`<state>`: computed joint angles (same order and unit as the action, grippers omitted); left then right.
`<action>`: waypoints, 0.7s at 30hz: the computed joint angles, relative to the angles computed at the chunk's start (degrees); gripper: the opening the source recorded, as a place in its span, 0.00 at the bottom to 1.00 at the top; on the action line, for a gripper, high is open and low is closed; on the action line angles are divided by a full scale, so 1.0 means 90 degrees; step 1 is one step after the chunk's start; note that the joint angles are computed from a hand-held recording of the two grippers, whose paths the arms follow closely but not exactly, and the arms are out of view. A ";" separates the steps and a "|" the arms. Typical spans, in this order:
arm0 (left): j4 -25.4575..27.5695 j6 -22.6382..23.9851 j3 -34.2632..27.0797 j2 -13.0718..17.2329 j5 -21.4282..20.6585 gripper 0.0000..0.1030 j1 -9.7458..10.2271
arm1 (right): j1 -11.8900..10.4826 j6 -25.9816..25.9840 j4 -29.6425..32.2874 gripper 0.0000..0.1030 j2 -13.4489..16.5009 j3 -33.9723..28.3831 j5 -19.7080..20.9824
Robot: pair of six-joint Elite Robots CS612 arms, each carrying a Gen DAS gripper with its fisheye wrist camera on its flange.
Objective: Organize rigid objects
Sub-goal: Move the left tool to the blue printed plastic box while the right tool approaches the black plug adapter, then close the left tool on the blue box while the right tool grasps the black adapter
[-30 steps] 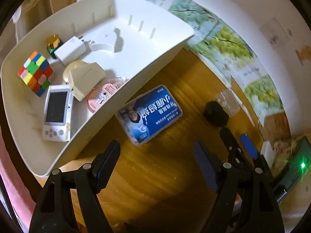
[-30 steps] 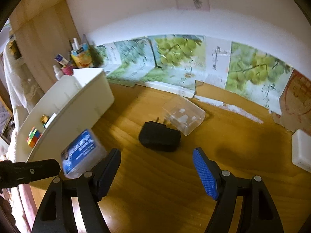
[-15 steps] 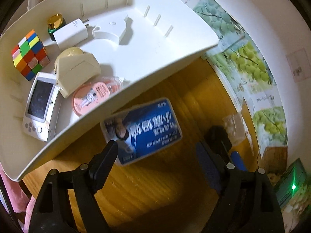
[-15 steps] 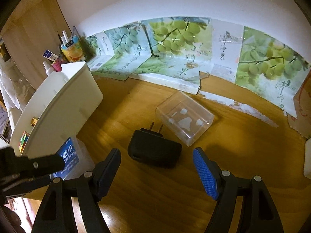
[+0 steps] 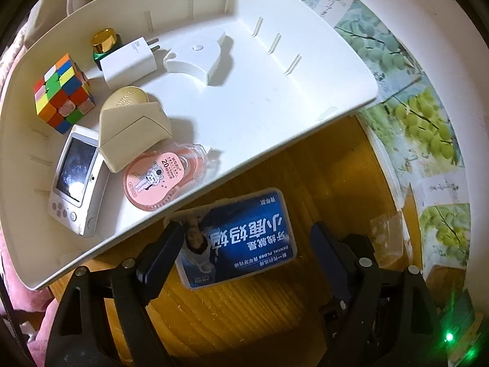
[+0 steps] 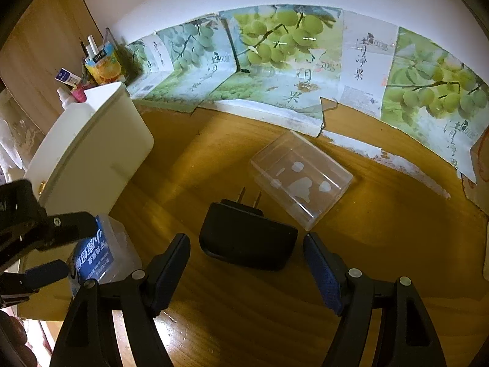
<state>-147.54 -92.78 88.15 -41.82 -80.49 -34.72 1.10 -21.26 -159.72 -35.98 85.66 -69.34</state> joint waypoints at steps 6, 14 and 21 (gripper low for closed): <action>0.0871 -0.0212 -0.0272 0.0042 -0.0264 0.85 0.0059 | 0.0021 -0.0128 0.0022 0.75 0.0008 -0.0025 -0.0068; 0.1032 -0.0483 -0.0320 0.0094 -0.0707 0.88 0.0157 | 0.0022 -0.0194 -0.0117 0.66 0.0024 -0.0017 -0.0104; 0.0954 -0.0463 -0.0433 0.0210 -0.0907 0.92 0.0230 | -0.0007 -0.0343 -0.0099 0.64 0.0021 -0.0009 -0.0002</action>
